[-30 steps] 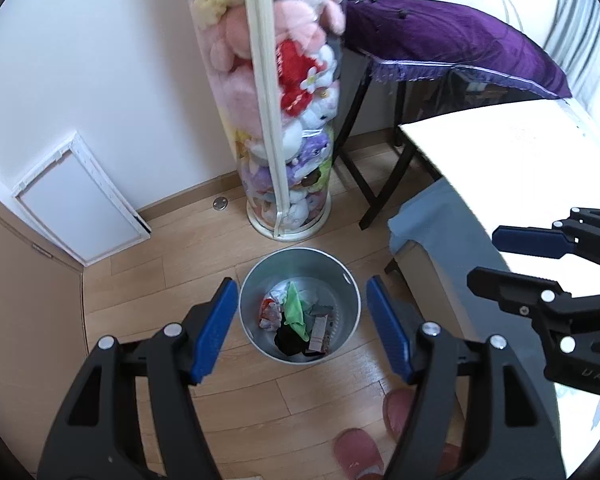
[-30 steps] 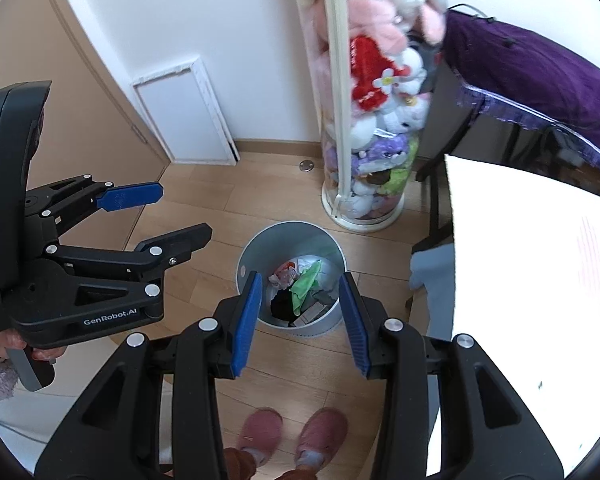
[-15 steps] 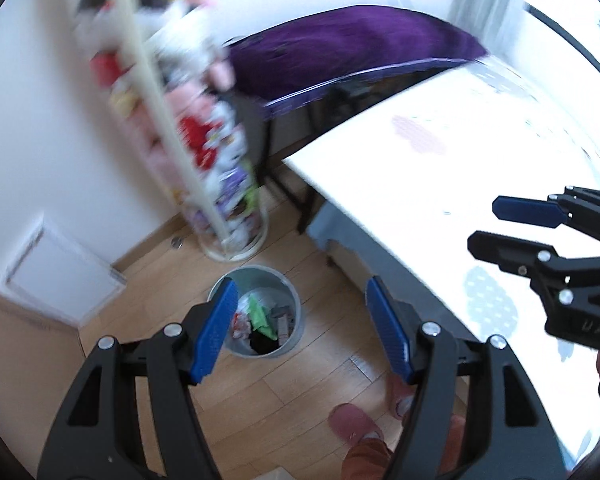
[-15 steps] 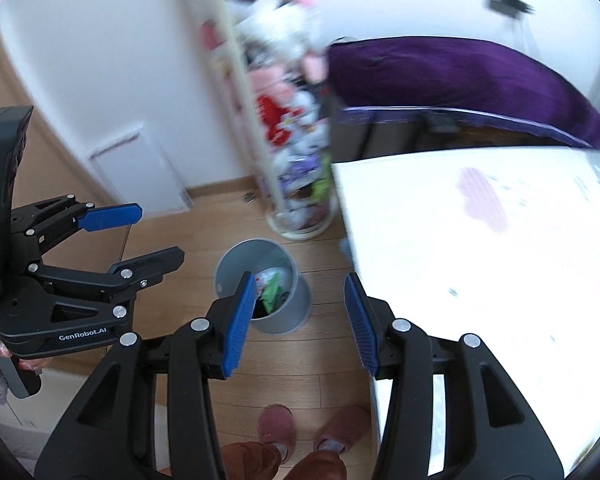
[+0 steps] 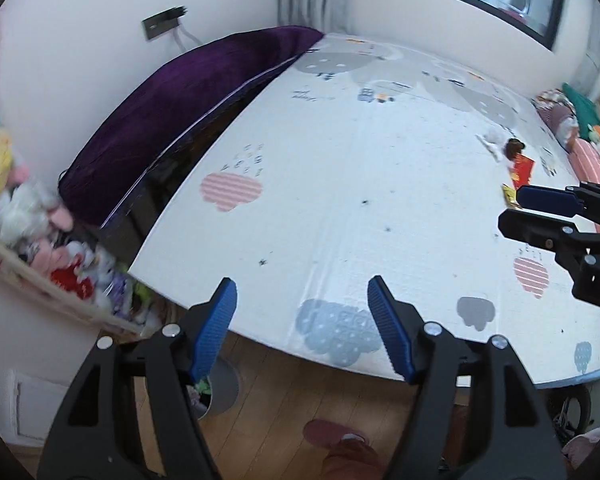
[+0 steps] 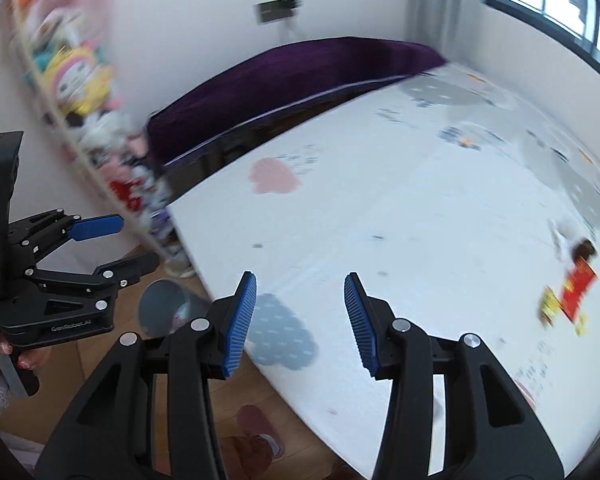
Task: Collect trash
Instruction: 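Move both open tools back over the bed toward the remaining trash, then reach the left tool to the yellow Lipo snack bag and close on it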
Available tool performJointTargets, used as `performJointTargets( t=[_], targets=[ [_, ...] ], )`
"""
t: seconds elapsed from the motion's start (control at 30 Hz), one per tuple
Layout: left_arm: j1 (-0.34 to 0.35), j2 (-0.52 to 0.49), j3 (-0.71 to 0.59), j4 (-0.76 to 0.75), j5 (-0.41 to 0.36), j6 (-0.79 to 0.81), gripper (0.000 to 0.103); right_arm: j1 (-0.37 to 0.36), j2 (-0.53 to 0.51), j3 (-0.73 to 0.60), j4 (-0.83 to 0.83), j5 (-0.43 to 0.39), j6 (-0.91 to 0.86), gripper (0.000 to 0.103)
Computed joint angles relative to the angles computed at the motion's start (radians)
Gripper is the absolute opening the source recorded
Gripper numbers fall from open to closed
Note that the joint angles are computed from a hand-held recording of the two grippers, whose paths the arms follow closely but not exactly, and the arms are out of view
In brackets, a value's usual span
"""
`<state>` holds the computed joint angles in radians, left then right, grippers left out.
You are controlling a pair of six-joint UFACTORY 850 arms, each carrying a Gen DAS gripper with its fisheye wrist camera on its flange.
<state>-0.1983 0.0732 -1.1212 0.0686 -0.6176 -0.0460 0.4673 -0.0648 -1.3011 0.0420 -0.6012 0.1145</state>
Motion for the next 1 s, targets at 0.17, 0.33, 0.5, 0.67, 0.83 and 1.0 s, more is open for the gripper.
performJointTargets(
  t=[0.17, 0.33, 0.5, 0.67, 0.83, 1.0],
  targets=[
    [-0.171, -0.113, -0.138, 0.027, -0.007, -0.036, 0.070, -0.183, 0.124, 0.103, -0.022, -0.017, 0.001, 0.044],
    [-0.319, -0.254, -0.297, 0.044, -0.029, -0.097, 0.070, -0.390, 0.194, 0.163, 0.020, -0.034, -0.089, 0.048],
    [-0.438, -0.425, -0.501, 0.067, -0.073, -0.173, 0.070, -0.615, 0.196, 0.173, 0.139, -0.040, -0.302, 0.049],
    [-0.505, -0.598, -0.719, 0.007, -0.110, -0.143, 0.070, -0.768, 0.150, 0.146, 0.188, -0.023, -0.419, 0.049],
    [-0.543, -0.801, -0.998, -0.048, -0.195, -0.066, 0.070, -0.860, 0.089, 0.128, 0.204, -0.006, -0.424, 0.049],
    [-0.554, -1.045, -1.357, -0.120, -0.333, 0.012, 0.070, -0.900, -0.001, 0.089, 0.186, 0.031, -0.388, 0.049]
  ],
)
